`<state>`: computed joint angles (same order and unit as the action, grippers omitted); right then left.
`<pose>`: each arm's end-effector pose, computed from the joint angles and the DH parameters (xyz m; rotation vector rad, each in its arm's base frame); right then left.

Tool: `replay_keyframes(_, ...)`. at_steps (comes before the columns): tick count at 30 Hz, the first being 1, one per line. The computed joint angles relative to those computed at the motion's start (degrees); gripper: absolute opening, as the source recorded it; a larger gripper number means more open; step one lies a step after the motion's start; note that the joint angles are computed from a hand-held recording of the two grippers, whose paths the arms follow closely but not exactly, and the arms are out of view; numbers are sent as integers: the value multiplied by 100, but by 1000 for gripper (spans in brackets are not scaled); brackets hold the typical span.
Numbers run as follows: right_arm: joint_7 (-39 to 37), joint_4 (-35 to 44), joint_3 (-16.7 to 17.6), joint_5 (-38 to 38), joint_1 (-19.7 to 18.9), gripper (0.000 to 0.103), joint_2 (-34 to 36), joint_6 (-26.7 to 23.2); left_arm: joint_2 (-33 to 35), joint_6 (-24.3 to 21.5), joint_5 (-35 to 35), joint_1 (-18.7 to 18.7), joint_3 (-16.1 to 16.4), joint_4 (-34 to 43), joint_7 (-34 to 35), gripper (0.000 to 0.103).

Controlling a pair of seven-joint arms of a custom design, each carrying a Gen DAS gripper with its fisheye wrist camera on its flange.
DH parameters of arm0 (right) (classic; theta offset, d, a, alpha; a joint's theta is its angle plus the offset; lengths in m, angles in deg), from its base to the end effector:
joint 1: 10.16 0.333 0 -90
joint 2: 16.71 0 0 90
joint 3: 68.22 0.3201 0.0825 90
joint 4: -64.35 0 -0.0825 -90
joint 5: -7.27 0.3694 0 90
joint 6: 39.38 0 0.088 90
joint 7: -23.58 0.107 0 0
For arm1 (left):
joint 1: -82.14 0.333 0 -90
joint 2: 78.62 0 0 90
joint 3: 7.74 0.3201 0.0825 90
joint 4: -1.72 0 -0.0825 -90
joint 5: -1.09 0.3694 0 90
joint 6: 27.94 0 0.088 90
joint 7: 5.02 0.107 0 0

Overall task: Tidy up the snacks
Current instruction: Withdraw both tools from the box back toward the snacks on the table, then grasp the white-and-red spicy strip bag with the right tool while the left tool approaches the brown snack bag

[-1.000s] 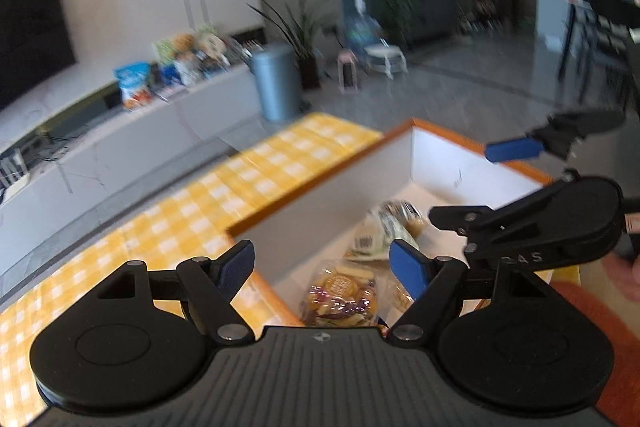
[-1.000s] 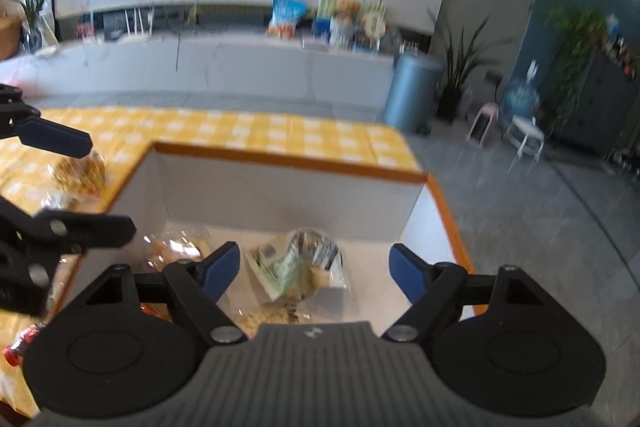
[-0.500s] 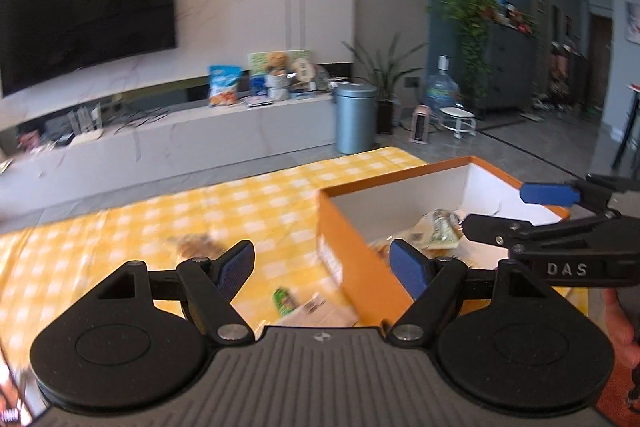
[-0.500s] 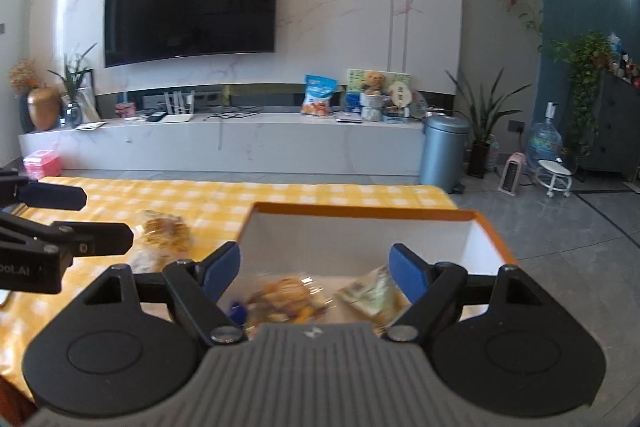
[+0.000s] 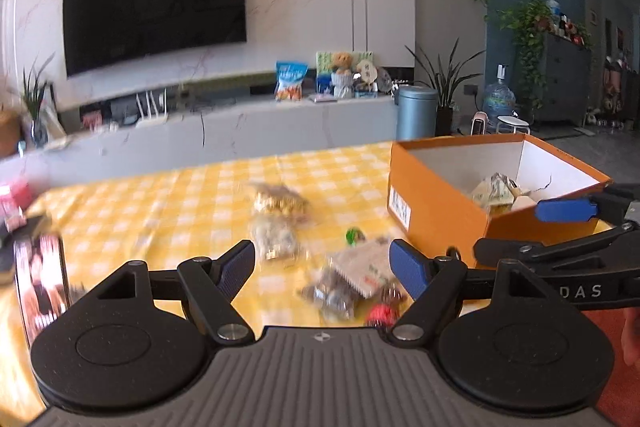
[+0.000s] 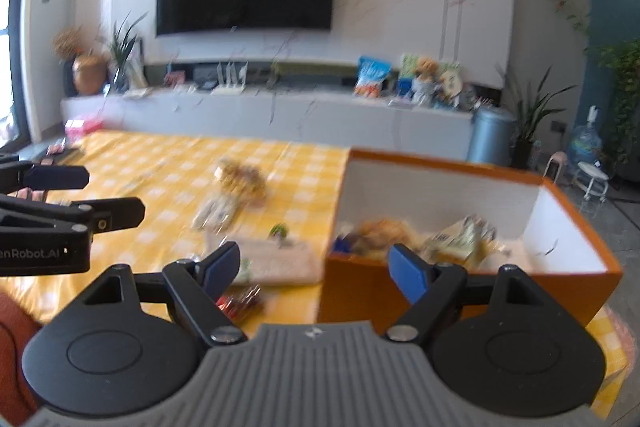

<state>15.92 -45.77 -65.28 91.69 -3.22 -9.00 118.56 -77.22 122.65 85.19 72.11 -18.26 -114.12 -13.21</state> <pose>0.6069 0.0626 0.4813 -1.8778 0.9553 -0.6003 0.5339 -0.2249 0.4954 -1.6555 1.3529 -0.8221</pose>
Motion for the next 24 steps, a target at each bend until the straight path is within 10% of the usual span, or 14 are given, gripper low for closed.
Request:
replay_keyframes(15, 1481, -401, 35, -1674, 175, 49, 108, -205, 24, 1518, -1311, 356, 146, -715, 1219, 85)
replay_keyframes(24, 2210, -190, 73, -2189, 126, 36, 382, -134, 433, 1589, -1722, 259, 255, -313, 2077, 74)
